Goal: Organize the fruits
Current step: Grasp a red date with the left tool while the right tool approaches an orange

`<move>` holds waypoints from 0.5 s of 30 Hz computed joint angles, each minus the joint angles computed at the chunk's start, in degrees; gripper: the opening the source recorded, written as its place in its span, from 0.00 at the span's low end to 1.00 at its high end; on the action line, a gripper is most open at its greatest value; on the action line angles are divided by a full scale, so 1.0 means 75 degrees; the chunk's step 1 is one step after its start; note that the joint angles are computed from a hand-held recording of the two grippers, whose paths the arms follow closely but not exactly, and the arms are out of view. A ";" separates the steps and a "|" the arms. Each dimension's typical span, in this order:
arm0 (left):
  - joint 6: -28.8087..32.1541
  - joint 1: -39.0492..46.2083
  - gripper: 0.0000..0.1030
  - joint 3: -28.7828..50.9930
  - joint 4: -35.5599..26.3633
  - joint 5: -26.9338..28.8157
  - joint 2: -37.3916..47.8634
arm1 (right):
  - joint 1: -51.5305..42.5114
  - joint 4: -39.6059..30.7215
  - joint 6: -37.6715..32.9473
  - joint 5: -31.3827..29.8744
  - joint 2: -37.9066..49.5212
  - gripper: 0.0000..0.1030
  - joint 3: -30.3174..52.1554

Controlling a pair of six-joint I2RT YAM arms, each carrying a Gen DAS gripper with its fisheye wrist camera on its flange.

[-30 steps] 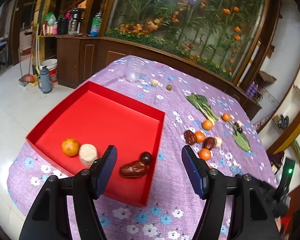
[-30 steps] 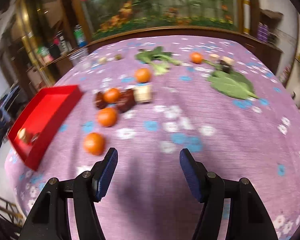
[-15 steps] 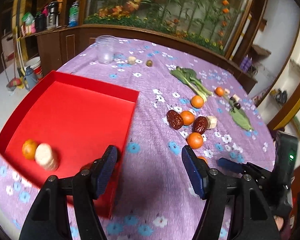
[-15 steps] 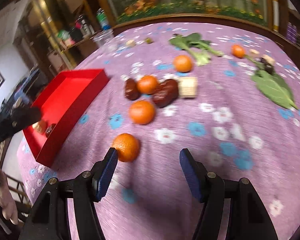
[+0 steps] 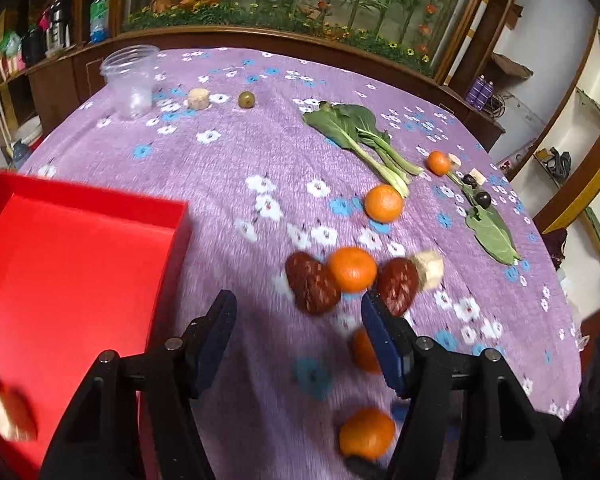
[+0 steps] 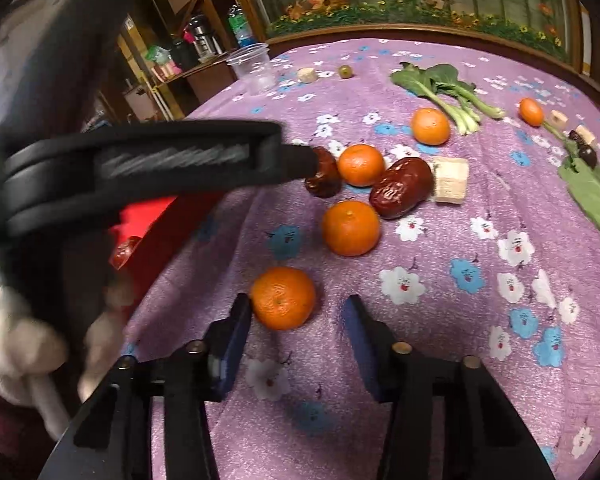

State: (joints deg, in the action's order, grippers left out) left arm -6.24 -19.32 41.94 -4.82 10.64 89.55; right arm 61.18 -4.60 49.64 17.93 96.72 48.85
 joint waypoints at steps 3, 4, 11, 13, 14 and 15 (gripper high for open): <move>0.0111 -0.0129 0.55 0.0302 0.0078 -0.0100 0.0435 | -0.0017 0.0189 0.0025 -0.0104 -0.0059 0.44 -0.0123; 0.0140 -0.0154 0.52 0.0451 0.0041 -0.0095 0.0633 | -0.0021 0.0220 0.0019 -0.0132 -0.0067 0.44 -0.0138; 0.0528 -0.0276 0.26 0.0577 0.0191 0.0139 0.0933 | 0.0022 0.0370 0.0073 -0.0216 -0.0173 0.44 -0.0276; 0.0565 -0.0350 0.22 0.0515 0.0200 0.0001 0.0857 | 0.0006 0.0380 0.0047 -0.0240 -0.0163 0.45 -0.0264; 0.0549 -0.0365 0.22 0.0467 0.0222 -0.0035 0.0799 | 0.0010 0.0368 0.0035 -0.0235 -0.0151 0.45 -0.0248; 0.0531 -0.0346 0.21 0.0440 0.0195 -0.0019 0.0748 | 0.0015 0.0343 0.0031 -0.0222 -0.0142 0.44 -0.0228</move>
